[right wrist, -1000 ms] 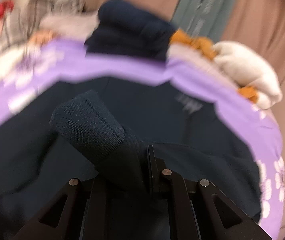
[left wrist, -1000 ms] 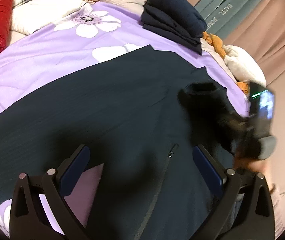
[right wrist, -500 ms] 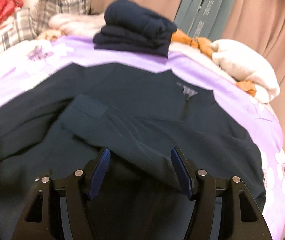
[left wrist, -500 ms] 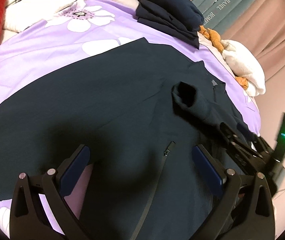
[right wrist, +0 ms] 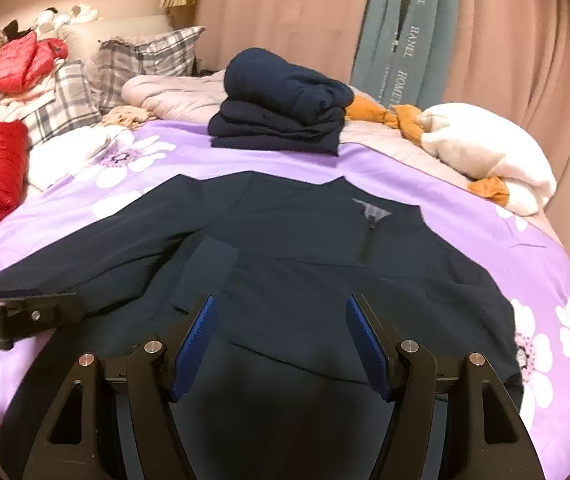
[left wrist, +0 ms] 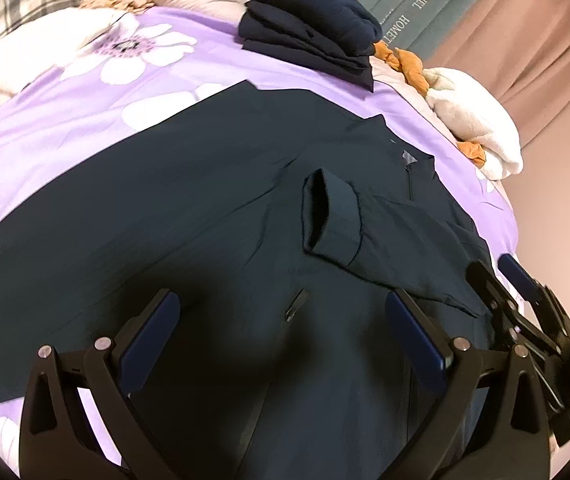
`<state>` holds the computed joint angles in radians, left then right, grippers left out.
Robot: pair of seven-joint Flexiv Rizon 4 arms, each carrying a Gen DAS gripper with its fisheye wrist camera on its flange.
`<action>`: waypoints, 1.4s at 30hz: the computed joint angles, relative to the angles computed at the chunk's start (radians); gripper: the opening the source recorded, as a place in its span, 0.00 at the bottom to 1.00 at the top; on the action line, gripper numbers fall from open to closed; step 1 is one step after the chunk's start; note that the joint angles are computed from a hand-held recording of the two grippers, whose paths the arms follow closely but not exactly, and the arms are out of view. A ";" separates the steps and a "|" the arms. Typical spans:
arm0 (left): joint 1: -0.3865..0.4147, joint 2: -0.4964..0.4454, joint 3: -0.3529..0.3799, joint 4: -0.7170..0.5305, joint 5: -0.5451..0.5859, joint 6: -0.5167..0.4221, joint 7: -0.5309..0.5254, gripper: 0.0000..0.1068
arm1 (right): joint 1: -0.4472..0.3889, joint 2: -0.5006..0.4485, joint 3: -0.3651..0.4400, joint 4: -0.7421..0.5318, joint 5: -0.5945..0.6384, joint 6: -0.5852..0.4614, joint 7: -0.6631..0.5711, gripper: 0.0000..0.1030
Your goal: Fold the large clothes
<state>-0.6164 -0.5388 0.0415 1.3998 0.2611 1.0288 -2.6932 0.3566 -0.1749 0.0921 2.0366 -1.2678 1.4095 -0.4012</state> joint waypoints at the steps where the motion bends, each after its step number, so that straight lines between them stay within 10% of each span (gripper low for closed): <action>1: -0.001 -0.018 0.001 -0.034 0.004 -0.024 0.013 0.96 | -0.003 -0.002 -0.001 -0.002 0.007 0.002 -0.004 0.64; 9: 0.021 -0.207 -0.014 -0.311 -0.039 -0.109 0.167 0.91 | -0.031 -0.027 -0.036 -0.009 0.007 -0.020 0.042 0.64; 13: 0.023 -0.321 -0.016 -0.478 -0.088 -0.189 0.235 0.49 | -0.059 -0.054 -0.065 -0.018 -0.018 -0.002 0.082 0.64; 16: 0.014 -0.403 0.002 -0.614 -0.109 -0.283 0.273 0.42 | -0.090 -0.085 -0.081 -0.023 0.027 0.039 0.089 0.64; 24: 0.008 -0.516 0.020 -0.809 -0.116 -0.441 0.354 0.44 | -0.233 -0.229 0.066 -0.093 0.488 0.118 -0.195 0.52; 29: -0.009 -0.458 0.024 -0.690 -0.076 -0.395 0.410 0.47 | -0.259 -0.241 0.138 -0.087 0.626 0.004 -0.328 0.41; 35: -0.001 -0.397 0.007 -0.560 -0.070 -0.293 0.442 0.51 | -0.169 -0.152 0.035 0.024 0.616 0.019 -0.386 0.40; 39: -0.008 -0.353 0.021 -0.505 -0.086 -0.299 0.434 0.74 | -0.182 -0.118 0.061 0.031 0.742 -0.029 -0.493 0.40; 42: 0.009 -0.278 0.006 -0.383 -0.081 -0.227 0.415 0.72 | -0.171 -0.075 0.046 0.052 0.801 -0.053 -0.537 0.40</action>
